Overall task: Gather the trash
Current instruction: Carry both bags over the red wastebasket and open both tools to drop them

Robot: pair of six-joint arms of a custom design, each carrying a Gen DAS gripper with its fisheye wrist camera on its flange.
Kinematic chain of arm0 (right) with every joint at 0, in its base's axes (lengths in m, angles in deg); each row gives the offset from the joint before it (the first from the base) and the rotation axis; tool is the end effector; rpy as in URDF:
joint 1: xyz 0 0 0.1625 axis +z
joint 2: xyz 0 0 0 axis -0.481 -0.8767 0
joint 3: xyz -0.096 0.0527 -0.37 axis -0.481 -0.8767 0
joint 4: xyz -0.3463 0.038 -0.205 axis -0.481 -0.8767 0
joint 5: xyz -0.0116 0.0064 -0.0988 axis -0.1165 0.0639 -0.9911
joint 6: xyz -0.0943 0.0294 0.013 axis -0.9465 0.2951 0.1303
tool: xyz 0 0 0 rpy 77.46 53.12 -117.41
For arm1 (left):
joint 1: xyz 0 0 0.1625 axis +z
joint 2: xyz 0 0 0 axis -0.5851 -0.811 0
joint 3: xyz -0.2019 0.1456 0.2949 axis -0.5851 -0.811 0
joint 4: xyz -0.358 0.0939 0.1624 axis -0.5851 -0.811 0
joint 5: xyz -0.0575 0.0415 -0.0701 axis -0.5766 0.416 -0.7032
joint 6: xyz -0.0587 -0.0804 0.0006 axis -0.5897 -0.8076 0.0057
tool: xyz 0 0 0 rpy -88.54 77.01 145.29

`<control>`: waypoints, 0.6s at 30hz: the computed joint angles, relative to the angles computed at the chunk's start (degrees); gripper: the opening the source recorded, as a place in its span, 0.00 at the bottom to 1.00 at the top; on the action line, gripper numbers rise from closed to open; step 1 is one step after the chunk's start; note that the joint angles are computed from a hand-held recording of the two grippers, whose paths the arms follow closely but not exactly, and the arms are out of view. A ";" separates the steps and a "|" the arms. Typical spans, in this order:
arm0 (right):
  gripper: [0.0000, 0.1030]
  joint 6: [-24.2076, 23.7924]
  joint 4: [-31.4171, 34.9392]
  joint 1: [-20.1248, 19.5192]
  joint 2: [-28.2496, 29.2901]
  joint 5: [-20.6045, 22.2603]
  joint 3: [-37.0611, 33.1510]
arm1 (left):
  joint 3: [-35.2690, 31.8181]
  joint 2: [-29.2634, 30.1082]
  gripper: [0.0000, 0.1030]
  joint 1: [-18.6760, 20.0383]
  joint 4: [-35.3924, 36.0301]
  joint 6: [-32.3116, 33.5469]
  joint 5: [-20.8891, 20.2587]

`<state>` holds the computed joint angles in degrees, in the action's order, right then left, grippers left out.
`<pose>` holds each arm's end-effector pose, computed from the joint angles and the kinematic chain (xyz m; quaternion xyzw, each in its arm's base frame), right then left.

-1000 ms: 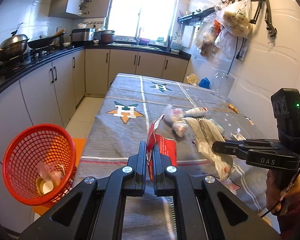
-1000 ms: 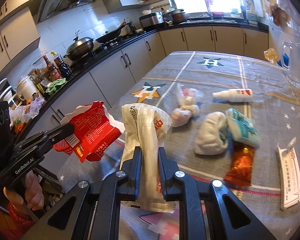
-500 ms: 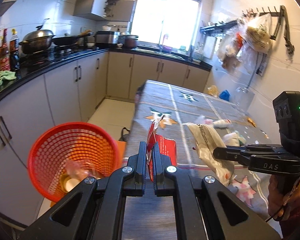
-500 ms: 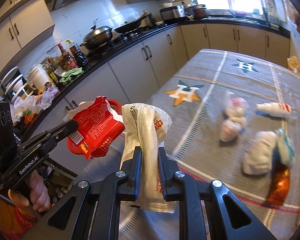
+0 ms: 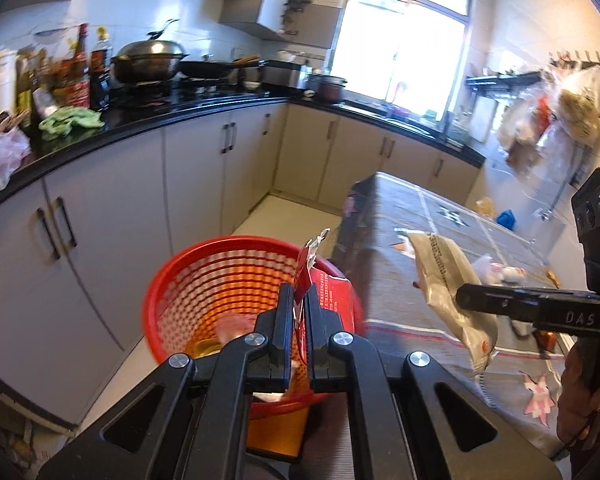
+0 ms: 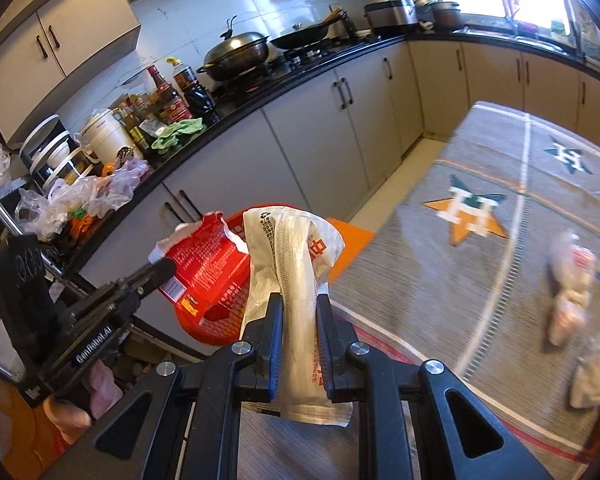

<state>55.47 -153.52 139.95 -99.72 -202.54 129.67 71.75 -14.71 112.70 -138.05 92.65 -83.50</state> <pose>0.3083 -0.5800 -0.0020 0.0389 -0.9004 0.3867 0.1954 -0.0010 -0.6454 0.2891 0.3691 0.8738 -0.2946 0.1157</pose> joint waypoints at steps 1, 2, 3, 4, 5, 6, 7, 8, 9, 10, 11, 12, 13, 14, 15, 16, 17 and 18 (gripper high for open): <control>0.17 0.28 1.13 -0.20 0.44 0.72 -1.17 | -0.15 0.17 0.05 0.14 -0.40 0.01 0.64; 0.17 0.52 2.27 -0.40 0.97 1.39 -2.47 | -0.42 0.48 0.05 0.30 -0.77 0.08 1.14; 0.17 0.72 3.19 -0.54 1.53 1.86 -3.76 | -0.68 0.71 0.05 0.48 -1.01 0.11 1.59; 0.17 0.83 4.23 -0.63 2.27 2.28 -5.36 | -1.24 1.16 0.05 0.73 -0.99 -0.07 2.01; 0.17 0.84 5.06 -0.74 2.95 2.73 -6.75 | -1.51 1.37 0.05 0.89 -0.86 -0.27 2.16; 0.17 1.00 5.86 -0.85 3.54 3.19 -7.94 | -1.82 1.63 0.05 1.07 -0.71 -0.54 2.34; 0.17 1.30 6.93 -1.05 4.19 3.86 -9.27 | -2.05 1.90 0.05 1.12 -0.73 -0.65 2.51; 0.17 1.68 7.88 -1.24 4.80 4.44 -10.47 | -2.33 2.17 0.05 1.28 -0.75 -0.64 2.77; 0.17 1.90 8.81 -1.46 5.48 5.02 -11.72 | -2.68 2.47 0.05 1.39 -0.70 -0.62 2.99; 0.17 1.89 9.27 -1.59 5.98 5.31 -12.56 | -2.96 2.80 0.05 1.46 -0.75 -0.72 3.40; 0.17 1.85 9.73 -1.75 6.60 5.59 -13.56 | -3.09 2.95 0.05 1.53 -0.70 -0.78 3.57; 0.17 1.90 10.11 -1.96 7.19 5.82 -14.52 | -3.30 3.16 0.05 1.62 -0.60 -0.83 3.78; 0.17 1.99 10.54 -2.15 7.57 6.09 -15.18 | -3.40 3.30 0.05 1.69 -0.65 -0.85 3.90; 0.17 2.08 10.86 -2.41 7.90 6.58 -15.75 | -3.54 3.47 0.05 1.77 -0.68 -0.92 4.03; 0.17 2.07 10.91 -2.66 8.36 6.89 -16.44 | -3.75 3.67 0.05 1.85 -0.61 -1.07 4.19; 0.17 2.00 10.96 -2.79 8.53 6.83 -16.72 | -3.97 3.87 0.05 1.88 -0.58 -1.18 4.35; 0.20 2.06 11.38 -3.00 8.84 6.79 -17.29 | -4.08 4.04 0.05 1.90 -0.76 -1.15 4.53; 0.20 2.27 11.56 -3.17 8.88 7.00 -17.36 | -4.00 4.13 0.05 1.83 -1.16 -1.06 4.83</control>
